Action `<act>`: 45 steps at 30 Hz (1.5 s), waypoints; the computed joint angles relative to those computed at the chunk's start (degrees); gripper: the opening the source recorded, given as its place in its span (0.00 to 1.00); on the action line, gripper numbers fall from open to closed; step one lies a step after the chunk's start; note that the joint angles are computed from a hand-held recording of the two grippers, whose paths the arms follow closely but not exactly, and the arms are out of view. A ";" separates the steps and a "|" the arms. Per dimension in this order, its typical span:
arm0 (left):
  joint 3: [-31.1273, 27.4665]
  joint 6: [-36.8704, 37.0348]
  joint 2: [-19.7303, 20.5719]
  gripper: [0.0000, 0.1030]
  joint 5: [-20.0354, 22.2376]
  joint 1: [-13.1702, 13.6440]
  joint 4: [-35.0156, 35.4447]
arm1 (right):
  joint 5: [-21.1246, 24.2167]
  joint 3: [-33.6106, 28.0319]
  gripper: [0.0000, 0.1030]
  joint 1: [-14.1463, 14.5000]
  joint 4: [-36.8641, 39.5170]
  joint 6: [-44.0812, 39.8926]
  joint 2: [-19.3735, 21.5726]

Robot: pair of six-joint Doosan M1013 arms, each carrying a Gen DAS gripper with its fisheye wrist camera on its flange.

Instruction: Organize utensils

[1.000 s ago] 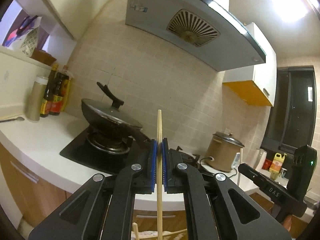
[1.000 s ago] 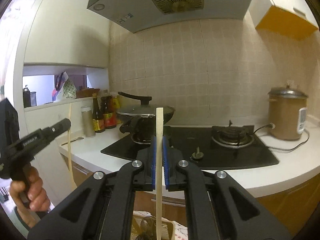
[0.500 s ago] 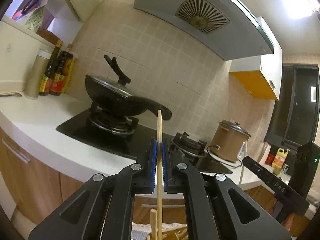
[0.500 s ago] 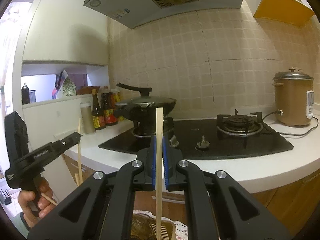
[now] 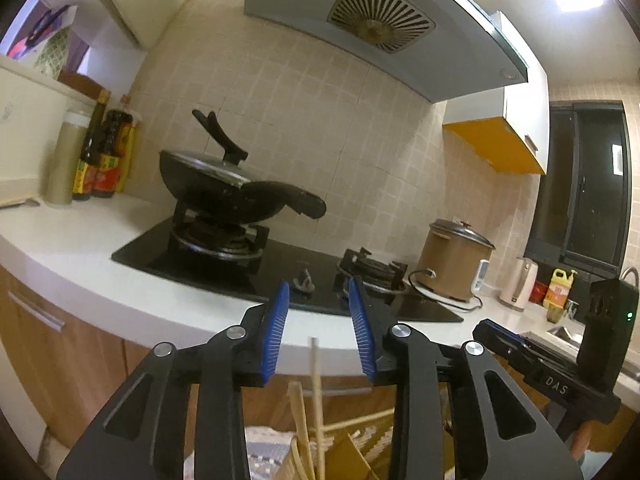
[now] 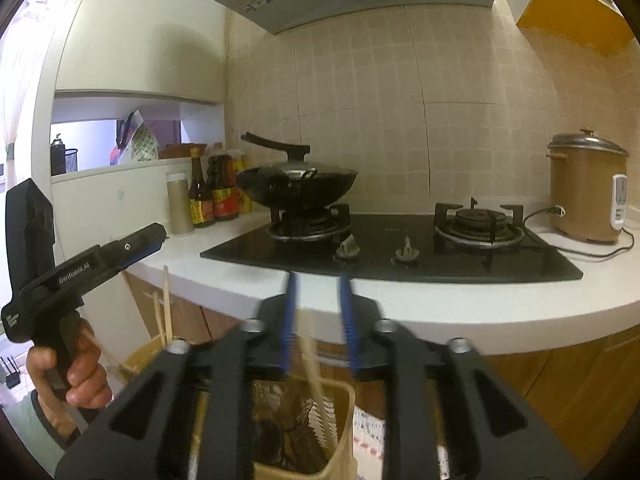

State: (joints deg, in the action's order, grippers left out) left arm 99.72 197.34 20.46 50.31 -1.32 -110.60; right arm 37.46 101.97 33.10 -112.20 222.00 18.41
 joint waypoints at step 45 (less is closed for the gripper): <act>26.65 27.99 -17.12 0.81 -11.79 0.39 -15.27 | 26.17 5.04 0.70 17.16 26.22 -9.47 -1.03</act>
